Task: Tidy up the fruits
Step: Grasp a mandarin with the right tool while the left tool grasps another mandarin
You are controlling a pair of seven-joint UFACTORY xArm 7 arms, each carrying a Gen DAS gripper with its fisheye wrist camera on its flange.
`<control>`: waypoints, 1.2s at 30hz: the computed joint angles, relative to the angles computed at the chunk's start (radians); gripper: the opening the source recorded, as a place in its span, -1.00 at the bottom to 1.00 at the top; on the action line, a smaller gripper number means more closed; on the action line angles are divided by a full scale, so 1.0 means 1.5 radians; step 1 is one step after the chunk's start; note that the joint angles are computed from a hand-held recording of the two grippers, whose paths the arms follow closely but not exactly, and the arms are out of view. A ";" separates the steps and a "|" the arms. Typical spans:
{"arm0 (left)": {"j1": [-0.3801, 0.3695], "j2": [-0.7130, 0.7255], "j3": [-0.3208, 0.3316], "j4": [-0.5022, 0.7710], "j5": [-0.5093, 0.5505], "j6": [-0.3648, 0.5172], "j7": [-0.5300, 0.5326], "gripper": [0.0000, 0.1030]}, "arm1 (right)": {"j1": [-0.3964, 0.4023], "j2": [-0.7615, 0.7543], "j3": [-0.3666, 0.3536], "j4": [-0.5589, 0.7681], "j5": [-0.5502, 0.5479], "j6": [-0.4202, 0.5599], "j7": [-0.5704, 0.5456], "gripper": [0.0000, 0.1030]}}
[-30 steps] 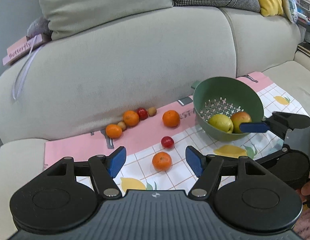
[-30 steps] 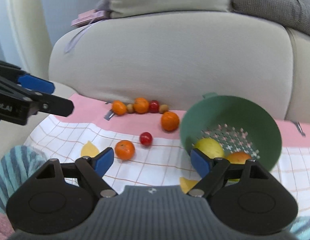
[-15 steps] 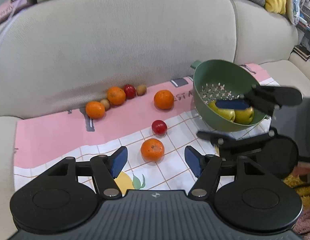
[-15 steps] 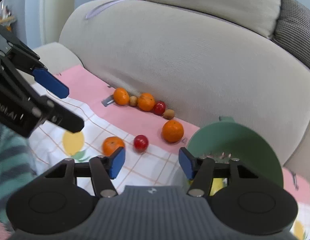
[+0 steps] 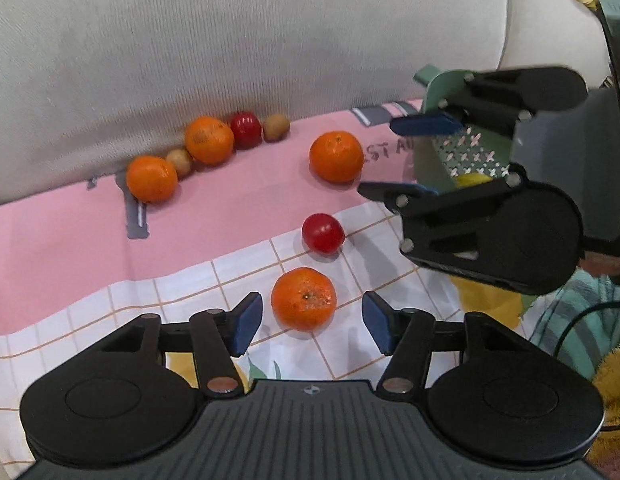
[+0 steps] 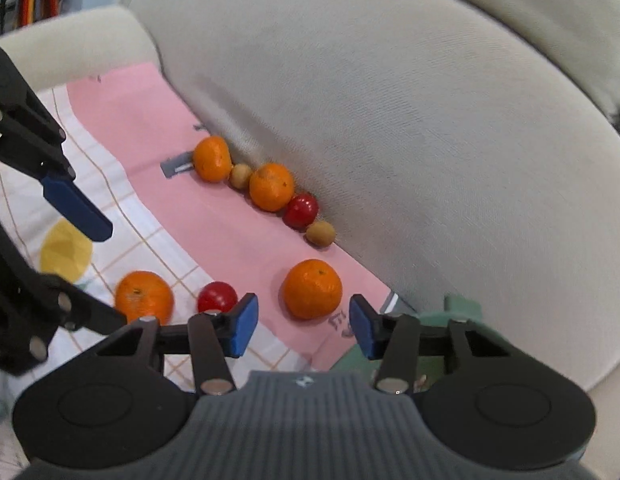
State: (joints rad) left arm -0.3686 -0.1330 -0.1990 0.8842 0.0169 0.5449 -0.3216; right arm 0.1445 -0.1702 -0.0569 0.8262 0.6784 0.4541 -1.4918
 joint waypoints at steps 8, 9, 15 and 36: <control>0.000 0.042 0.008 0.011 -0.028 -0.007 0.016 0.22 | -0.018 0.087 0.040 0.051 -0.129 -0.024 0.063 -0.10; 0.000 0.046 0.008 0.013 -0.032 -0.007 0.018 0.22 | -0.022 0.096 0.044 0.059 -0.148 -0.022 0.083 -0.10; 0.002 0.069 0.011 0.027 -0.059 -0.004 0.031 0.21 | -0.043 0.140 0.062 0.105 -0.193 0.014 0.153 -0.09; 0.005 0.086 0.012 0.045 -0.081 0.024 0.003 -0.02 | -0.062 0.175 0.083 0.148 -0.209 0.059 0.251 -0.14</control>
